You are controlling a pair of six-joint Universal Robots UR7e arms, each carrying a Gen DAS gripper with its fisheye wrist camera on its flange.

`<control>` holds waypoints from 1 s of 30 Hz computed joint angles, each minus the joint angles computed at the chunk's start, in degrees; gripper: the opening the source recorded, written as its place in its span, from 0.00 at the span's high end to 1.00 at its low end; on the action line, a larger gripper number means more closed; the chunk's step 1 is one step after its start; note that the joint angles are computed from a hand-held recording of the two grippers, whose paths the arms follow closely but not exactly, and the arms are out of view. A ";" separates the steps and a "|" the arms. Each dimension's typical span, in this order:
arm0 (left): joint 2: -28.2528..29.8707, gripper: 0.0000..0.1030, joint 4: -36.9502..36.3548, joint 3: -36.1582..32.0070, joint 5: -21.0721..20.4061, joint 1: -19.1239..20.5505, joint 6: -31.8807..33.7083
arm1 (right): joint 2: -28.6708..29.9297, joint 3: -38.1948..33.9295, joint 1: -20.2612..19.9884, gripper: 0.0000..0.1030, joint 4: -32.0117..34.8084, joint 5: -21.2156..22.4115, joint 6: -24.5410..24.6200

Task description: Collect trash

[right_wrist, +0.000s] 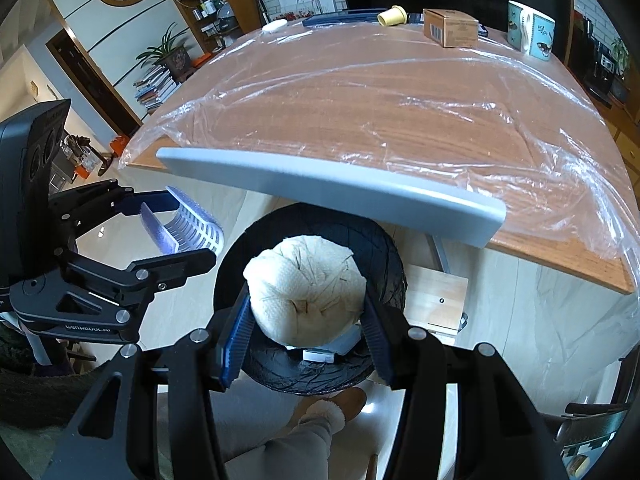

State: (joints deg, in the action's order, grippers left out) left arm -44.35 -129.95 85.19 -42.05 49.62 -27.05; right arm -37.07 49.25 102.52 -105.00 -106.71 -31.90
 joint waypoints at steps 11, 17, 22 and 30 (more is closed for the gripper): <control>0.91 0.25 2.35 -0.05 -0.47 0.81 -1.23 | -0.19 2.59 -0.07 0.51 -1.07 -2.66 -0.44; 1.58 0.25 3.40 -0.44 -0.58 1.43 -1.65 | 0.00 3.53 -0.20 0.51 -1.57 -3.98 -0.59; 2.15 0.25 4.37 -0.82 -0.61 2.11 -2.37 | 0.41 4.22 -0.26 0.51 -2.53 -5.19 -0.85; 3.24 0.25 6.23 -1.65 -0.55 3.02 -2.85 | 1.89 3.57 -0.40 0.51 -2.59 -6.15 -0.05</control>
